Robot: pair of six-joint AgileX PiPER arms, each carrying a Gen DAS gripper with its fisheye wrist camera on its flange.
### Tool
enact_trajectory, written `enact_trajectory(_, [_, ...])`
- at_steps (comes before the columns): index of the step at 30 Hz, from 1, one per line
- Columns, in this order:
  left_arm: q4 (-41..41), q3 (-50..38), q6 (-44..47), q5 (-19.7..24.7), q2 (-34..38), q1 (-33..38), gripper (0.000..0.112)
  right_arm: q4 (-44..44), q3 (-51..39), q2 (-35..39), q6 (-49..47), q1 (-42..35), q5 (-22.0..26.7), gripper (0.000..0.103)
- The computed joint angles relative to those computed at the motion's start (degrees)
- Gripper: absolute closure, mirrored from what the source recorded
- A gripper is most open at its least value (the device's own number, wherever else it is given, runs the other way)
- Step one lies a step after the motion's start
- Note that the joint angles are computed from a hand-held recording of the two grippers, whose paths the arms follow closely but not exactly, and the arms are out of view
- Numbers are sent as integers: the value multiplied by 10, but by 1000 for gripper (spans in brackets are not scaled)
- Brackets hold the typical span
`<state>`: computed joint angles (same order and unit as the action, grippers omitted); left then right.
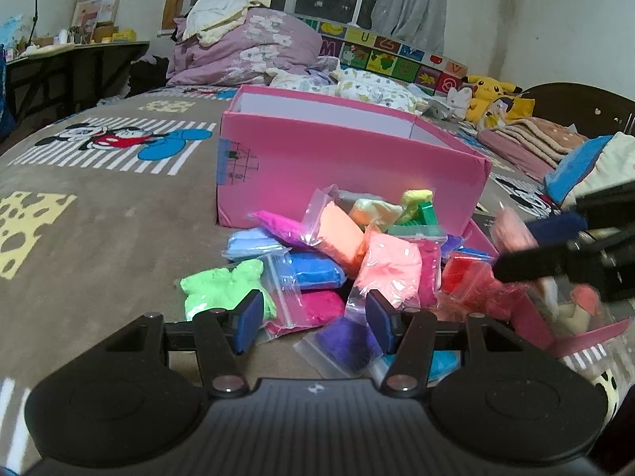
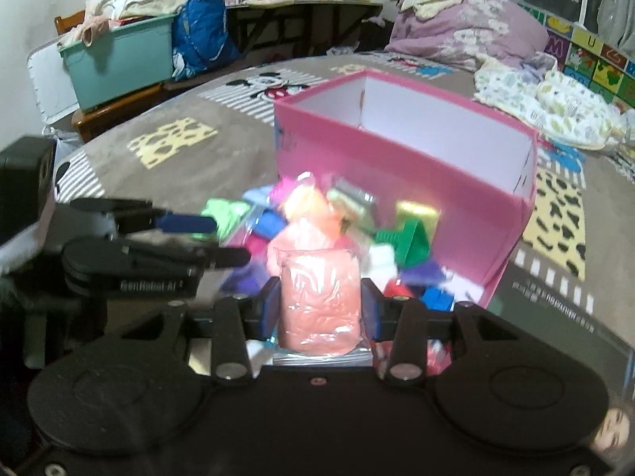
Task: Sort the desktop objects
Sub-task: 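Lift the peach clay packet with the right gripper over the pink box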
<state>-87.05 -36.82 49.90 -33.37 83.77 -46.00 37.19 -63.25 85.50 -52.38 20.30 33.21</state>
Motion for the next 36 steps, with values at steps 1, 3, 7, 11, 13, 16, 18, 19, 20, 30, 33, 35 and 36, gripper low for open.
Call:
enact_trajectory(1, [4,0,-3,-2,0,-1,57,-4,-6,4,5,3,-5,62])
enact_trajectory(3, [9,0,-7,-4,2,-1,57,-9,-21,11,16,7,-12,62])
enact_trajectory(7, [8,-3,-7,-2,7,0,57,-20,-60,29,35,8,-12,62])
enact_trajectory(11, [18,-3,-15,-6,9,-2,57,-50,-127,62,73,11,-3,62])
enact_trajectory(13, [26,-2,-17,-21,10,-11,57,-65,-165,82,94,13,4,62])
enact_trajectory(16, [40,-2,-20,-50,12,-27,57,-77,-223,116,124,12,19,62])
enact_trajectory(18, [51,-1,-24,-60,13,-34,57,-104,-263,140,160,17,26,62])
enact_trajectory(19, [53,-2,-23,-60,14,-35,57,-117,-281,152,176,19,29,62])
enact_trajectory(20, [54,-3,-22,-57,15,-33,57,-129,-303,166,194,21,35,62])
enact_trajectory(30, [63,-4,-32,-35,18,-21,57,-235,-583,346,346,32,154,61])
enact_trajectory(33, [65,-4,-36,-26,19,-14,57,-270,-672,403,368,39,198,61])
enact_trajectory(35, [68,-4,-39,-22,20,-11,57,-289,-737,443,379,45,235,61])
enact_trajectory(36, [70,-4,-41,-20,21,-10,57,-300,-777,466,385,48,258,61])
